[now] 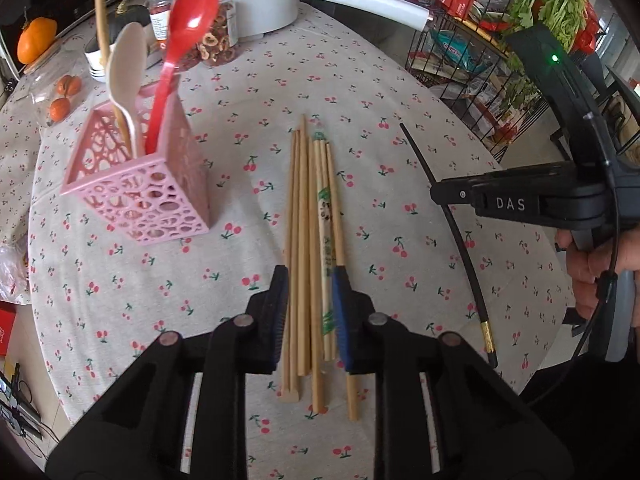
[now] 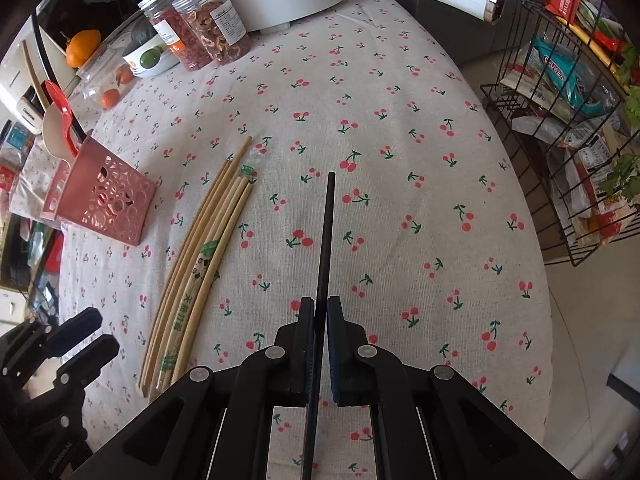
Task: Organize utensils
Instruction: 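Grasp a black chopstick with the right tool while the left tool grasps a wooden chopstick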
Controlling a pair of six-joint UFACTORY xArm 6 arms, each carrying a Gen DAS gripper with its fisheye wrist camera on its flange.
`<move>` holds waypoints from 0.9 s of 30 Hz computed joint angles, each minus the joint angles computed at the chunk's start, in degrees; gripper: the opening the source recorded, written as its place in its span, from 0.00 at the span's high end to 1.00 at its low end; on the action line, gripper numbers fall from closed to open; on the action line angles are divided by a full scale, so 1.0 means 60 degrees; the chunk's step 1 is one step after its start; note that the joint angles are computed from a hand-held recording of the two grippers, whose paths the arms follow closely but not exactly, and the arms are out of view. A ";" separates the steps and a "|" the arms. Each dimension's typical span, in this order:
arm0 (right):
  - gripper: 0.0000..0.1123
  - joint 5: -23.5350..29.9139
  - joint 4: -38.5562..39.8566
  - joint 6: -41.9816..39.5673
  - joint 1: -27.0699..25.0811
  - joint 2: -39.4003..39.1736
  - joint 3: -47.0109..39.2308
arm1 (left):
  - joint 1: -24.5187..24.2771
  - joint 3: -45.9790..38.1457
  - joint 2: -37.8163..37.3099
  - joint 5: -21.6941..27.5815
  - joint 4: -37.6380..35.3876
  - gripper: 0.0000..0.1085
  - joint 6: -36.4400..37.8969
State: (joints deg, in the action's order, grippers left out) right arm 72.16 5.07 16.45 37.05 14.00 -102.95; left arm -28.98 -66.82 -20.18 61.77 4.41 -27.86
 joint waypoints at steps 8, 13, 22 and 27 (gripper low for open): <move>0.94 -0.0117 0.0566 -0.0460 -0.0516 -0.0587 0.0679 | 0.0226 -0.1349 0.1949 -0.0349 -0.0754 0.88 -0.0269; 0.94 -0.0077 0.0838 -0.0658 -0.0613 -0.0616 0.0724 | 0.0231 -0.1940 0.2618 0.0098 -0.0557 0.88 -0.0589; 0.94 -0.0052 0.1048 -0.0685 -0.0686 -0.0556 0.0671 | 0.0210 -0.2378 0.3066 0.0659 -0.0112 0.88 -0.0886; 0.94 -0.0055 0.1035 -0.0603 -0.0683 -0.0548 0.0695 | 0.0076 -0.3056 0.3554 0.1223 0.0128 0.90 -0.0545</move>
